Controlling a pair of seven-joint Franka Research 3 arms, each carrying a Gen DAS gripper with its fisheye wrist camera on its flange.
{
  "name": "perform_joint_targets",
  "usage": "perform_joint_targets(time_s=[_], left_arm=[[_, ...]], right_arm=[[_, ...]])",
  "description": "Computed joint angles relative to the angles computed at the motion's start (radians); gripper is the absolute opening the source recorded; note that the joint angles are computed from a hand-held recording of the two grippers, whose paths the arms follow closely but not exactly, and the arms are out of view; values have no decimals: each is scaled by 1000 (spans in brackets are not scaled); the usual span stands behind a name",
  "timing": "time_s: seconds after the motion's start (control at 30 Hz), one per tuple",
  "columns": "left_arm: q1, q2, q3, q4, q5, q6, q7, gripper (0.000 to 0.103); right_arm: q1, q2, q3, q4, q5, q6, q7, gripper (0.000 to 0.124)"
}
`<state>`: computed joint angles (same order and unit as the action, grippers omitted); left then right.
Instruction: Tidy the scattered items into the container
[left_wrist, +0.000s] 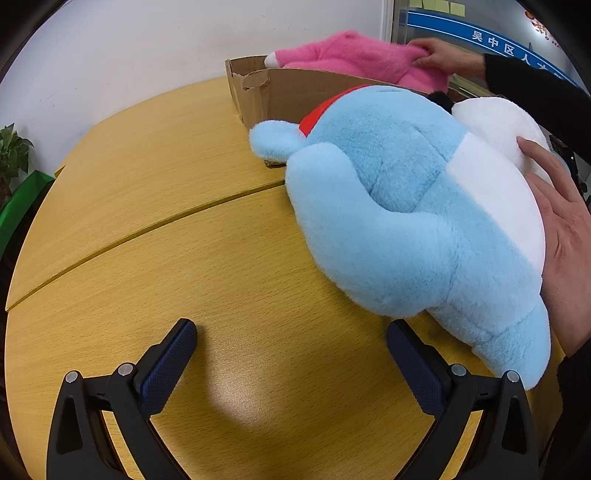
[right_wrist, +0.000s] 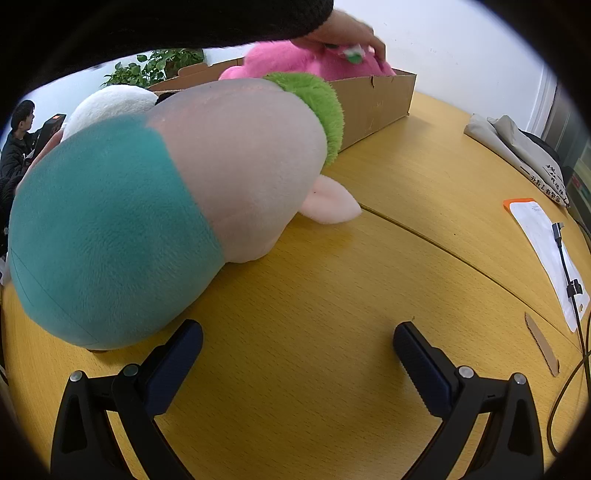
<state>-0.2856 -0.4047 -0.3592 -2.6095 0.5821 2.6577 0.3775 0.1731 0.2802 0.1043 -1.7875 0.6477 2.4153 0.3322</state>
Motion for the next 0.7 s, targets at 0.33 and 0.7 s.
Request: perform_joint_targets(time_s=[0.33, 0.7], left_arm=[[-1, 0, 1, 0, 0, 0, 0, 103], [-2, 0, 1, 0, 0, -1, -1, 103]], right_arm=[[0, -3, 0, -4, 1, 0, -1, 103], [0, -5, 0, -7, 2, 1, -3, 103]])
